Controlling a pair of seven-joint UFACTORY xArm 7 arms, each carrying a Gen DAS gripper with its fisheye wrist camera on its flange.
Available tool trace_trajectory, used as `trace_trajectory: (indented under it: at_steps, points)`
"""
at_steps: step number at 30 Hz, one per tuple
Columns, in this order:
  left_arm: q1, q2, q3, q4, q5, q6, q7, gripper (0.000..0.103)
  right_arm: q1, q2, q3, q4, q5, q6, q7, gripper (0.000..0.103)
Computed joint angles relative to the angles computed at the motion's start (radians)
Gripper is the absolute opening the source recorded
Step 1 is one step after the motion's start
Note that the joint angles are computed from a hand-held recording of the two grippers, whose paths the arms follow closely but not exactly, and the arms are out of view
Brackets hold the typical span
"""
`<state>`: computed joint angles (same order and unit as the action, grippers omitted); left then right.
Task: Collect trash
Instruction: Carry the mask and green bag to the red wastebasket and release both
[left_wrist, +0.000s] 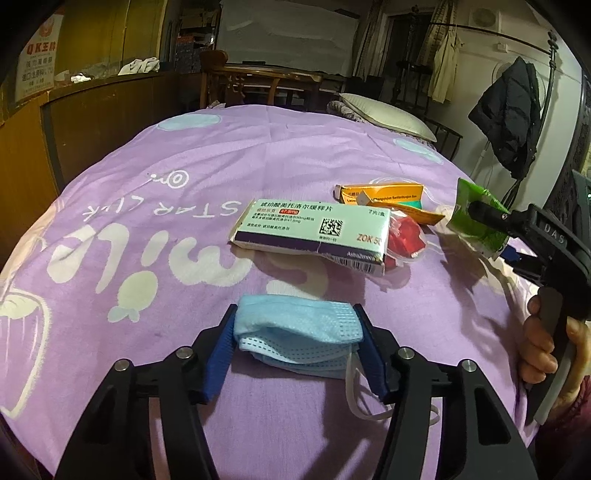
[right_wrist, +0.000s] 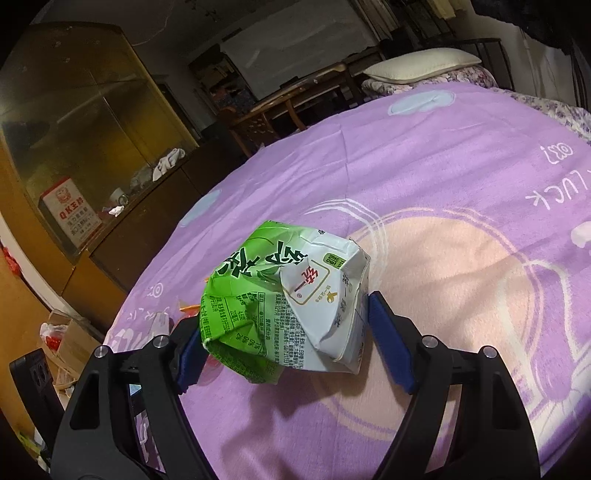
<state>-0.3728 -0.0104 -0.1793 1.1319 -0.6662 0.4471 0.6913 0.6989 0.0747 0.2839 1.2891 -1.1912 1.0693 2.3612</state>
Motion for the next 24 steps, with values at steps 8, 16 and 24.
trace_trajectory:
  at_steps: [8, 16, 24]
  points:
    - [-0.010, -0.133, 0.040, -0.096, 0.011, -0.020, -0.009, 0.059, 0.030, -0.032, 0.037, -0.024, -0.020, 0.039, 0.056, 0.077]
    - [-0.013, -0.273, 0.121, -0.130, 0.010, 0.017, -0.041, 0.059, 0.077, -0.014, 0.068, 0.056, -0.071, 0.090, -0.011, 0.077]
    - [0.020, -0.433, 0.191, -0.164, 0.103, 0.090, -0.059, 0.059, 0.152, 0.039, 0.064, 0.175, -0.152, 0.097, -0.054, 0.077]
